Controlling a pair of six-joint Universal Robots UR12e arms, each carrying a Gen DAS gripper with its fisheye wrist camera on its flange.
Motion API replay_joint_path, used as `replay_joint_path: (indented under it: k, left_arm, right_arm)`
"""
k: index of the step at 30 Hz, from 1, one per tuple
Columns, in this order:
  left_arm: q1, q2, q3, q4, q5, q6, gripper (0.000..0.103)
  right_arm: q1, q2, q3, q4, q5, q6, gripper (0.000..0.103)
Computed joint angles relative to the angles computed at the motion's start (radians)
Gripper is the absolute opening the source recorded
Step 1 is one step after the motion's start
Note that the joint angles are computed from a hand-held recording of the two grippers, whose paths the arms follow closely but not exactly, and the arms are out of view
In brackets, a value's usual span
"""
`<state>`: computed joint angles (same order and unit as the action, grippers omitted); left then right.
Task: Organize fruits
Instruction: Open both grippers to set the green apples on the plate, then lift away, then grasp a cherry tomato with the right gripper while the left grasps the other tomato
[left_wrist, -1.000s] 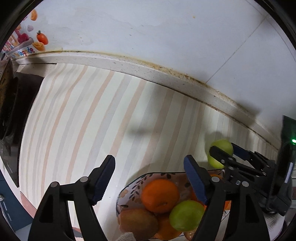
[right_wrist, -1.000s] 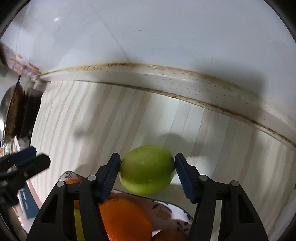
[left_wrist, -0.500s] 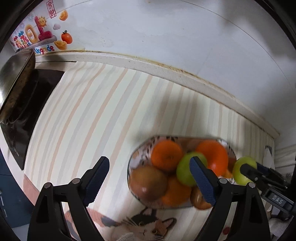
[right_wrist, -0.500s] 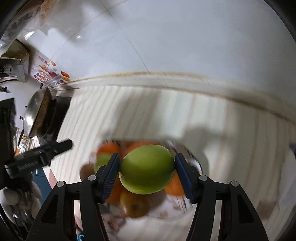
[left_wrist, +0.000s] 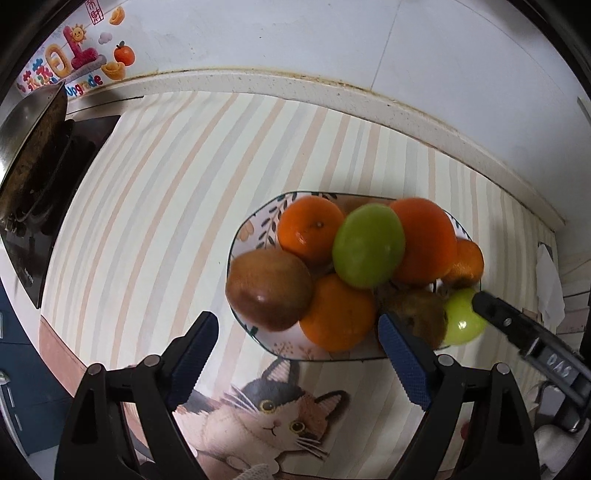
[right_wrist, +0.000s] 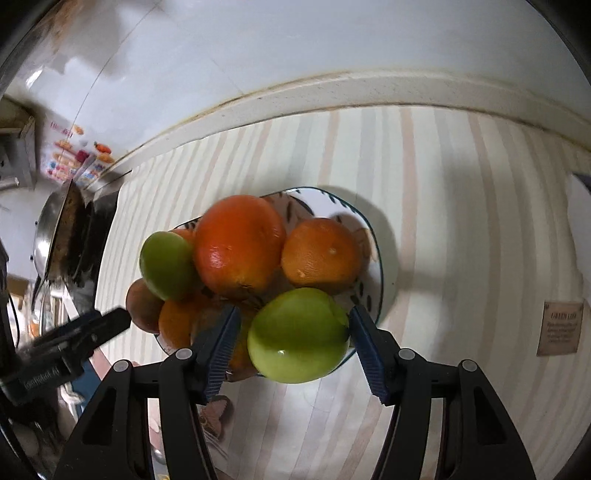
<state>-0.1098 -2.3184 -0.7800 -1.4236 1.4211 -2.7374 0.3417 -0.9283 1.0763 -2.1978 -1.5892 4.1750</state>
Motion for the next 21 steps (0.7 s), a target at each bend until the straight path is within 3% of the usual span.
replay_joint_path:
  k: [4, 7, 12, 21]
  left_arm:
    - [0.005, 0.031, -0.048, 0.034, 0.0, 0.021, 0.089]
    - [0.013, 0.062, -0.088, 0.062, -0.008, 0.03, 0.089]
    - [0.036, 0.126, -0.163, 0.113, -0.033, 0.06, 0.089]
    - [0.093, 0.248, -0.279, 0.176, -0.121, 0.133, 0.089]
  right_arm:
    - [0.011, -0.01, -0.011, 0.034, -0.049, 0.006, 0.081]
    - [0.032, 0.001, -0.077, 0.153, -0.116, -0.018, 0.092]
    - [0.091, 0.034, -0.215, 0.345, -0.269, -0.073, 0.094]
    - [0.179, 0.052, -0.346, 0.45, -0.399, -0.036, 0.095]
